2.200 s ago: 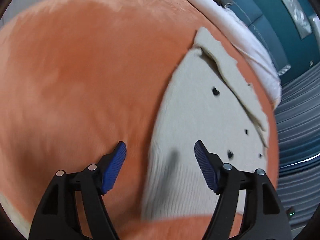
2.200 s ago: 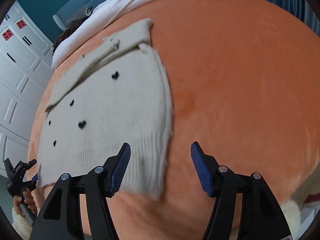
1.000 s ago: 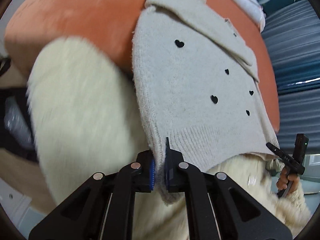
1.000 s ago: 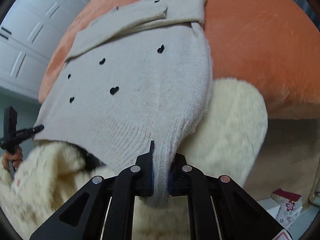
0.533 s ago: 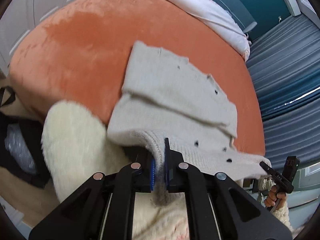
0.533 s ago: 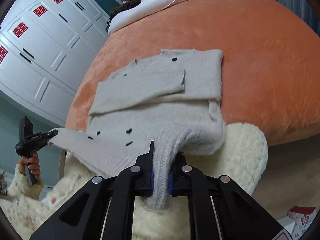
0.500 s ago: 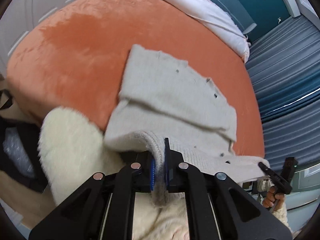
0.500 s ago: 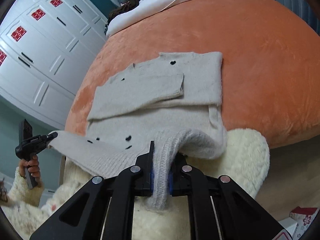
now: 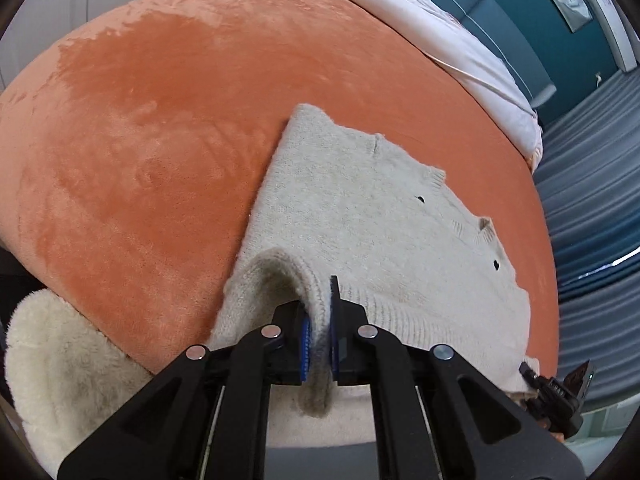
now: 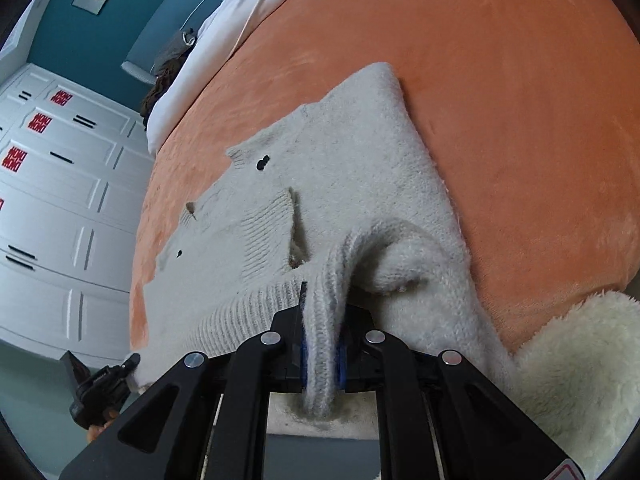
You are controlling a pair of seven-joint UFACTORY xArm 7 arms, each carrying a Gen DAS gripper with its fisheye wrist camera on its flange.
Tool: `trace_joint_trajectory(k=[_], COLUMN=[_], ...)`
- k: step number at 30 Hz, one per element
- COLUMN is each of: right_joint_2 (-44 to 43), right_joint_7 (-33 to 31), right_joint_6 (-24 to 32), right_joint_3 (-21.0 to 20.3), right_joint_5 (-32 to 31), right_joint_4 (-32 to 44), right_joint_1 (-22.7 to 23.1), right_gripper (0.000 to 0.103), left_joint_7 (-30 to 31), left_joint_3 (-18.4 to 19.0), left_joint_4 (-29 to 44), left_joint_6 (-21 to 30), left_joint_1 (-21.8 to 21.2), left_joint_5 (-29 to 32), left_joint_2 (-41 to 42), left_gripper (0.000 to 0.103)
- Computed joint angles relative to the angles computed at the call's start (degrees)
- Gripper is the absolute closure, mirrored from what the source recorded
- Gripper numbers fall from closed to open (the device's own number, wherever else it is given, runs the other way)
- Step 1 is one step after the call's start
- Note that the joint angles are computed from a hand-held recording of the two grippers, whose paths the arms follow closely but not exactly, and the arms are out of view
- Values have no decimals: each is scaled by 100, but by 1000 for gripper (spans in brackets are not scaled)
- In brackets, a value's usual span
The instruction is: Fold small clothes
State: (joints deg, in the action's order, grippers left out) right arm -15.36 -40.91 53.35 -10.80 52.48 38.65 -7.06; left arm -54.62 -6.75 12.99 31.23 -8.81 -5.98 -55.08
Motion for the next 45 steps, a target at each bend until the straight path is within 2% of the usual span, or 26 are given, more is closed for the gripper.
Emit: trace_joint_trajectory(k=[3, 5, 8, 10, 12, 13, 14, 15, 16, 17, 20, 21, 22, 25, 26, 27, 29, 31, 34, 36, 38, 40, 41, 42, 43, 45], right_joint_2=[-146, -19, 454, 942, 1076, 941, 717, 459, 202, -80, -538, -521, -386, 310, 533, 828, 1624, 2359, 2996, 3098, 3243, 3388, 3480, 3561, 3606, 3579], right_joint_7=[-108, -158, -165, 45, 493, 464, 331, 221, 143, 30, -151, -232, -291, -257, -335, -335, -150, 162, 663, 817, 764, 869, 976, 1132, 1166, 1080], right_joint_6=[198, 266, -81, -454, -724, -840, -988, -1187, -1443, -1777, -2577, -2622, -2427, -1925, -1726, -1482, -745, -208, -196, -307, -400, -556, -638, -712, -808, -1051], right_joint_3=[-138, -160, 57, 299, 488, 530, 552, 577, 602, 635, 743, 799, 634, 767, 847, 977, 1307, 1765, 2111, 2336, 2513, 2599, 2593, 2566, 2552, 2634], right_joint_5=[297, 538, 651, 483, 163, 248, 336, 323, 274, 223, 67, 183, 185, 10, -15, -98, -264, -553, -1155, -1315, -1498, -1958, -2290, -2635, -2946, -3156], right_joint_4=[78, 325, 709, 921, 974, 887, 749, 592, 427, 244, 32, 142, 366, 1267, 1544, 1887, 2748, 3480, 4017, 4014, 4062, 4096, 4136, 4189, 4182, 4137], right_joint_1=[10, 35, 109, 161, 173, 187, 214, 258, 320, 409, 700, 802, 1073, 1576, 1696, 1801, 1960, 1971, 2346, 2501, 2669, 2942, 3090, 3230, 3329, 3379], right_gripper=[93, 93, 91, 90, 88, 85, 79, 73, 55, 47, 47, 47, 47, 55, 65, 68, 82, 88, 85, 80, 68, 62, 63, 70, 96, 100], left_joint_7=[-3, 175, 471, 550, 650, 651, 694, 713, 611, 377, 180, 125, 125, 194, 219, 180, 112, 19, -36, -23, 57, 140, 188, 234, 262, 287], left_joint_3=[-37, 60, 143, 36, 258, 302, 342, 323, 127, -247, -520, -524, -484, -444, -418, -435, -403, -357, -307, -210, 21, 140, 127, 111, 81, 64], left_joint_4=[90, 315, 748, 1095, 1114, 1020, 836, 699, 614, 551, 525, 530, 510, 684, 722, 723, 627, 484, 343, 233, 37, -124, -126, -115, -98, -85], left_joint_6=[-174, -414, -809, -901, -1127, -1272, -1503, -1586, -1487, -1223, -700, -635, -695, -540, -501, -452, -442, -416, -225, -154, -304, -474, -476, -466, -451, -445], left_joint_1=[93, 145, 309, 569, 408, 365, 288, 263, 423, 752, 972, 984, 954, 854, 801, 785, 678, 566, 499, 498, 381, 337, 352, 367, 386, 399], left_joint_5=[77, 150, 278, 475, 235, 138, 51, 26, 127, 358, 724, 780, 821, 931, 935, 941, 888, 793, 755, 730, 550, 430, 437, 447, 461, 446], left_joint_2=[-70, 238, 1158, 2062, 2451, 2371, 2137, 1904, 1639, 1283, 782, 725, 695, 918, 1022, 1065, 1067, 988, 922, 891, 825, 731, 717, 719, 725, 742], left_gripper=[97, 97, 95, 90, 90, 88, 84, 67, 42, 35, 33, 33, 33, 33, 33, 33, 33, 33, 34, 35, 35, 35, 35, 35, 35, 35])
